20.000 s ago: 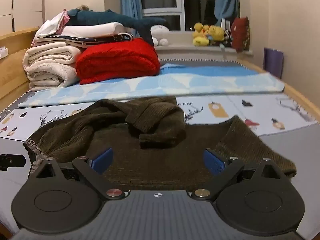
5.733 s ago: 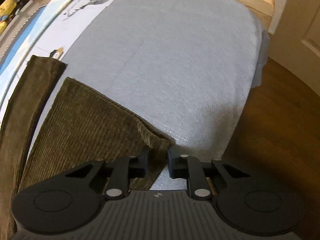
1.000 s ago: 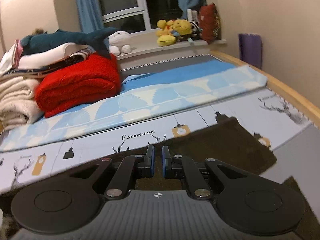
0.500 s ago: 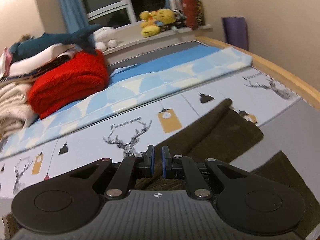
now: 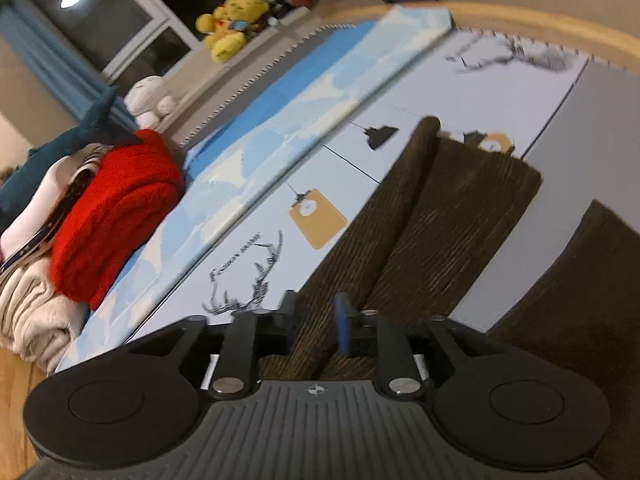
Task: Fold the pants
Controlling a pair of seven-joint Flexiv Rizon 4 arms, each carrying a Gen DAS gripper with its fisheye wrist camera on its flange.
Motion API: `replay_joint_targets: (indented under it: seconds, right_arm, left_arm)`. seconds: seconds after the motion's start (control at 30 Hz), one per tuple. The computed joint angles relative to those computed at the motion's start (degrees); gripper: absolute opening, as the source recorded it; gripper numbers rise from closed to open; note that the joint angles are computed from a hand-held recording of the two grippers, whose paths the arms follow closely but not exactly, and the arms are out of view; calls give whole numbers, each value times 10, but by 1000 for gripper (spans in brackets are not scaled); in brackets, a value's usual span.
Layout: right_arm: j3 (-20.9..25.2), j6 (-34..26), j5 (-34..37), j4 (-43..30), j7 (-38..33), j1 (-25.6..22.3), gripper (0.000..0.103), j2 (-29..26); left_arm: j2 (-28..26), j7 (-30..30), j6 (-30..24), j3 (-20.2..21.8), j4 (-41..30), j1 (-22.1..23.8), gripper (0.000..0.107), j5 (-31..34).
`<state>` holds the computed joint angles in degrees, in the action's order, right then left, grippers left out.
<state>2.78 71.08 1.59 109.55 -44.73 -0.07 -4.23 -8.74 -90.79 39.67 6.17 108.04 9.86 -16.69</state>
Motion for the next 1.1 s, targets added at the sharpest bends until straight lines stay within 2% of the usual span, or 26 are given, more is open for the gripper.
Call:
replay_joint_targets:
  seconds: [0.07, 0.13, 0.23, 0.37, 0.53, 0.6, 0.63, 0.67, 0.7, 0.9, 1.1]
  right_arm:
    - [-3, -4, 19, -20, -3, -2, 30, -28]
    - [-4, -13, 37, -41, -3, -7, 30, -55]
    - [-5, -11, 54, -66, 17, -15, 30, -96]
    - [3, -20, 81, -100, 40, -30, 31, -150]
    - [38, 5, 135, -137, 20, -57, 31, -202]
    - [36, 22, 129, -138, 23, -51, 30, -211]
    - [32, 21, 117, -139, 24, -47, 25, -212]
    - [22, 16, 98, -138, 30, -38, 8, -211]
    - [21, 15, 90, -139, 30, -37, 3, -211]
    - [-1, 39, 34, -105, 52, -19, 2, -152]
    - [-4, 27, -24, 0, 66, -14, 2, 0]
  left_arm:
    - [5, -4, 45, 0, 7, -5, 26, 7]
    - [9, 0, 96, -1, 9, -14, 25, 35]
    - [5, -9, 122, -4, 5, -20, 25, 49]
    - [-5, -28, 94, -6, -3, -17, 27, 28]
    - [4, -10, 43, -1, -5, -2, 33, 0]
    - [-1, -18, 36, 0, -5, 1, 33, -10]
    - [-3, -20, 30, 0, -6, 3, 33, -15]
    - [-5, -24, 24, 0, -9, 5, 32, -16]
    - [-6, -26, 23, 1, -10, 5, 31, -15]
    - [9, -1, 52, -1, -2, 3, 24, -22]
    - [47, 29, 85, 8, 33, 10, 22, -63]
